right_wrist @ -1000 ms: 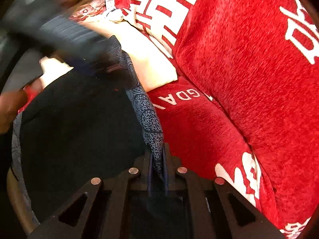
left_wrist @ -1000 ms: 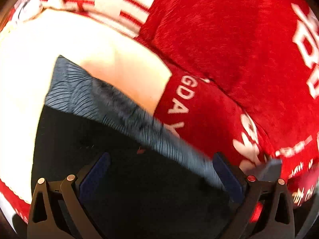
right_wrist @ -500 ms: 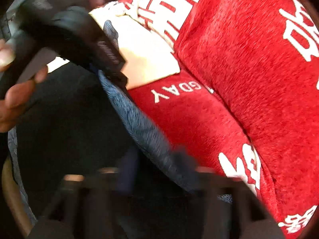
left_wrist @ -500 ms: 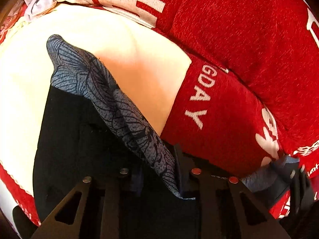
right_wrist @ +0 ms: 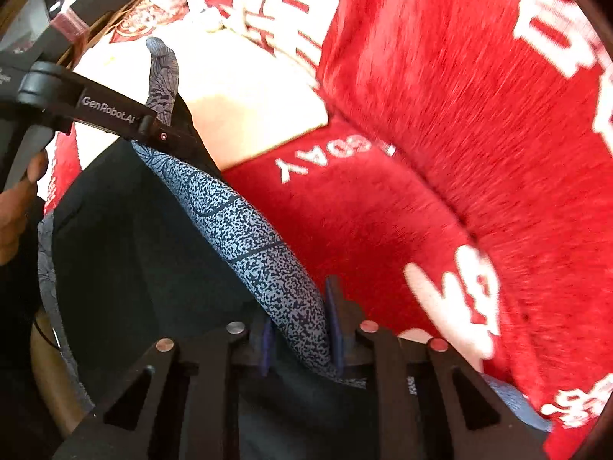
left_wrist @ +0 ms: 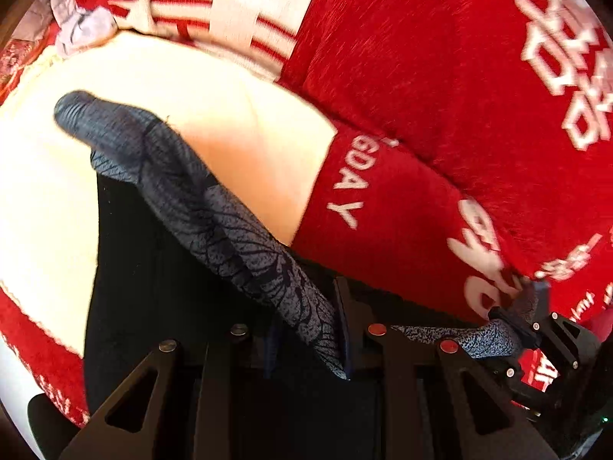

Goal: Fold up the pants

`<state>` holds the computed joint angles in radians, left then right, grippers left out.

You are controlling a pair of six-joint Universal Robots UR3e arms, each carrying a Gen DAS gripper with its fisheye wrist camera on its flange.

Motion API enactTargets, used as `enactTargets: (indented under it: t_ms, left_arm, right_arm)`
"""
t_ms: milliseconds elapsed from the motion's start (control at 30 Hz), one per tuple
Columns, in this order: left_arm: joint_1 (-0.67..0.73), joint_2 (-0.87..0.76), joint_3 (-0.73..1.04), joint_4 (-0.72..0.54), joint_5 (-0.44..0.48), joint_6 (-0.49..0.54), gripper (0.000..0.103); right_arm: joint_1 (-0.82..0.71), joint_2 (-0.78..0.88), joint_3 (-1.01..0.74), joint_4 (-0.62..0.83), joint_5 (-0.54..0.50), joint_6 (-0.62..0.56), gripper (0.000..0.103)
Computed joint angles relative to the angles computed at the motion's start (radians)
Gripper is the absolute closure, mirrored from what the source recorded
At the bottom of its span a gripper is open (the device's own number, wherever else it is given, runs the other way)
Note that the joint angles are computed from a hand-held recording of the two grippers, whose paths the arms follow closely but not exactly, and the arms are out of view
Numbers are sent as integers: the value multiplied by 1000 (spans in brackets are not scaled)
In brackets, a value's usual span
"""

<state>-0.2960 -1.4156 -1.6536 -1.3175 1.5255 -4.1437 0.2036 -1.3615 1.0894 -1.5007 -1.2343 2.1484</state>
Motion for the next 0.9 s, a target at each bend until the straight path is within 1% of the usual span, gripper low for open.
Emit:
enactTargets:
  t_ms: [133, 233, 267, 333, 367, 400, 467, 500, 533, 567, 600, 633, 667, 733, 800, 900]
  left_arm:
    - [-93, 132, -22, -31, 32, -56, 76]
    - [-208, 213, -59, -35, 77, -127, 76]
    - [-254, 240, -84, -21, 92, -160, 76]
    - [-358, 297, -159, 32, 126, -242, 76]
    - [-393, 320, -205, 64, 128, -281, 76]
    - [-440, 353, -277, 114, 126, -342, 76]
    - [-511, 389, -384, 207, 134, -438, 76]
    - [-543, 417, -472, 280, 122, -504, 76]
    - [-564, 423, -517, 324, 115, -542, 76]
    - [-586, 432, -582, 379, 102, -584, 76]
    - [-615, 436, -621, 423, 113, -617, 75]
    - [-648, 432, -649, 471, 137, -655, 73]
    - [-682, 434, -666, 505, 170, -687, 73]
    - [-708, 427, -639, 466, 189, -696, 73]
    - [-726, 399, -570, 374, 195, -687, 73]
    - [-757, 362, -483, 264, 206, -675, 72]
  right_arm:
    - [-32, -248, 192, -47, 23, 3, 78]
    - [-40, -508, 401, -85, 0, 17, 78]
    - [-38, -565, 449, -100, -14, 23, 78]
    - [-26, -723, 581, -127, -55, 41, 78]
    - [-8, -796, 641, -138, -87, 65, 78]
    - [6, -883, 715, -139, -116, 87, 78]
    - [10, -986, 809, -128, -131, 111, 78]
    - [23, -1034, 856, -128, -150, 130, 78]
    - [33, -1077, 894, -125, -164, 143, 78]
    - [60, -1107, 933, -136, -186, 169, 78]
    - [111, -1122, 972, -162, -223, 210, 78]
    - [171, -1128, 1010, -200, -275, 249, 78]
    - [265, -1122, 1058, -273, -357, 306, 78]
    - [394, -1128, 1124, -384, -470, 387, 77]
    - [436, -1115, 1133, -411, -512, 419, 77]
    - [479, -1099, 1123, -410, -555, 459, 76]
